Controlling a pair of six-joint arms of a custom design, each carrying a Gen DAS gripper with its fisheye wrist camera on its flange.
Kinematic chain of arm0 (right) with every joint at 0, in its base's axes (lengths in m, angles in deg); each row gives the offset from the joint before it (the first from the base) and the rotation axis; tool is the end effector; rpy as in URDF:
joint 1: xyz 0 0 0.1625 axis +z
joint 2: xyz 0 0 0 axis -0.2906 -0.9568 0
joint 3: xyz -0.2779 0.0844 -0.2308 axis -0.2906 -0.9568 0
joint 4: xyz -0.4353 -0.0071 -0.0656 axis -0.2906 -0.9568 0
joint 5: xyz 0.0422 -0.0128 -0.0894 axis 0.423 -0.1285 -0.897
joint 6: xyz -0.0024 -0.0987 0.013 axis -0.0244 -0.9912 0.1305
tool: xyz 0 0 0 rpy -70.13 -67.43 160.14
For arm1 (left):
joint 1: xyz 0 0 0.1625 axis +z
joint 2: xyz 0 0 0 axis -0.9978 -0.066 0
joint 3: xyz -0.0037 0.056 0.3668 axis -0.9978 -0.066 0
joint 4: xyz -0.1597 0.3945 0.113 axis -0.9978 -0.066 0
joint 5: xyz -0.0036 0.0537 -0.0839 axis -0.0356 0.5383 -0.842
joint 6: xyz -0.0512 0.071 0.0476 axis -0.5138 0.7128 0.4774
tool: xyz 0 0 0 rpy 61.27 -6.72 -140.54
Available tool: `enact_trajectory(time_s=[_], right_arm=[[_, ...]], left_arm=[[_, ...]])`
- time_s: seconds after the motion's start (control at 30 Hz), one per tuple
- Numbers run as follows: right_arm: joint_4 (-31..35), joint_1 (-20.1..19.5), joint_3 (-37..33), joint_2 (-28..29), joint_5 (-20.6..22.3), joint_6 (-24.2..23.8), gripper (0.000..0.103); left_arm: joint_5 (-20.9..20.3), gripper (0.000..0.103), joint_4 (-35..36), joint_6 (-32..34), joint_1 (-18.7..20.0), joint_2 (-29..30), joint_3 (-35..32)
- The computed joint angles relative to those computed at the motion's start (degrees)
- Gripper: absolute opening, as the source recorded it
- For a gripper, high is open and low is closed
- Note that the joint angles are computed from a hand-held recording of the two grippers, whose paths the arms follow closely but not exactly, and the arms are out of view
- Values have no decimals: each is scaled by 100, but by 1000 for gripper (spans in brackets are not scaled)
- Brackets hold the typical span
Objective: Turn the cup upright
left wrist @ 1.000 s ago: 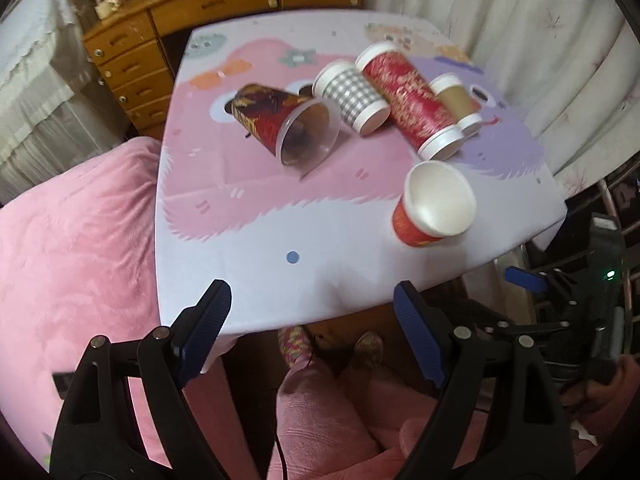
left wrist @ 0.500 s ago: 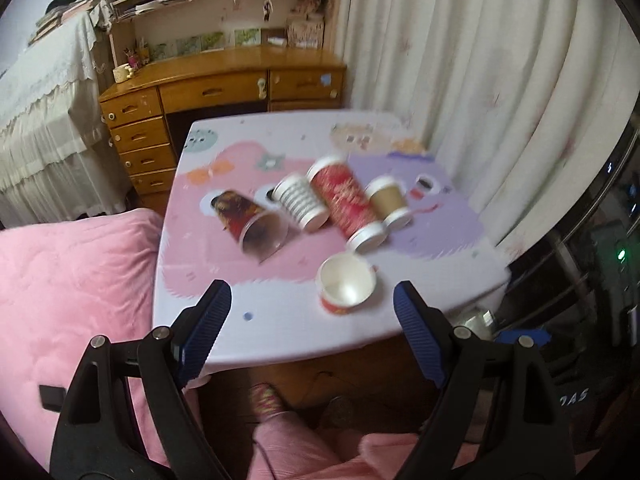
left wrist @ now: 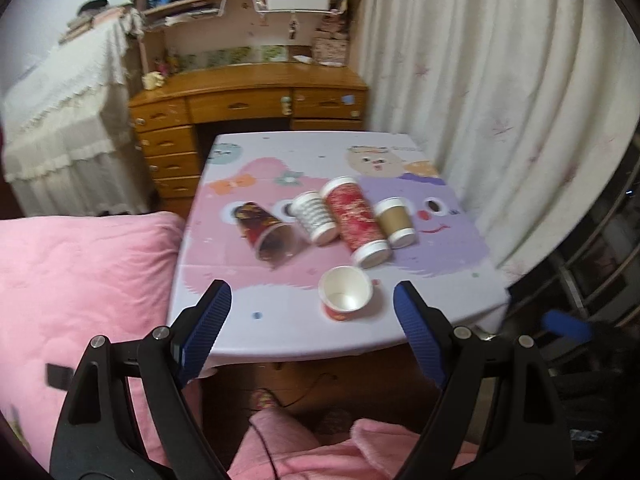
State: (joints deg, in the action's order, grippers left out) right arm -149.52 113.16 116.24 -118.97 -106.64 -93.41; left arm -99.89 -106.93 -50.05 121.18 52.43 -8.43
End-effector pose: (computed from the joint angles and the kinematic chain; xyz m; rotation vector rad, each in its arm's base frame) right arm 0.1437 -0.5955 0.4743 0.0484 -2.4523 0.7869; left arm -0.5334 -0.6320 0.0914 0.5438 2.3084 -0.8435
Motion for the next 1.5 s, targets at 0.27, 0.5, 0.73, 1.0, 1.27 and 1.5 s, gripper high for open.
enact_trajectory(time_s=[0.27,0.5,0.73,1.0,1.27,1.5], right_arm=[[-699,158,362,-254,-326,13,103],[-1055,232,350,-143,-397,-417,103],[-1496,304,296,-47,-448,-721,103],[-1534,314,150,34,-474,-743,103],[-1423,267,6,176,-382,-763,103],[-1322,241,-37,277,-295,-840,103]], left_arm=[[489,86,-593,82,-153,-141,413],[337,103,78,-606,9,-51,90],[322,103,89,-557,67,97,-100],[341,103,215,-503,86,157,-210],[223,103,507,-622,173,184,-322],[161,103,472,-556,209,225,-368]])
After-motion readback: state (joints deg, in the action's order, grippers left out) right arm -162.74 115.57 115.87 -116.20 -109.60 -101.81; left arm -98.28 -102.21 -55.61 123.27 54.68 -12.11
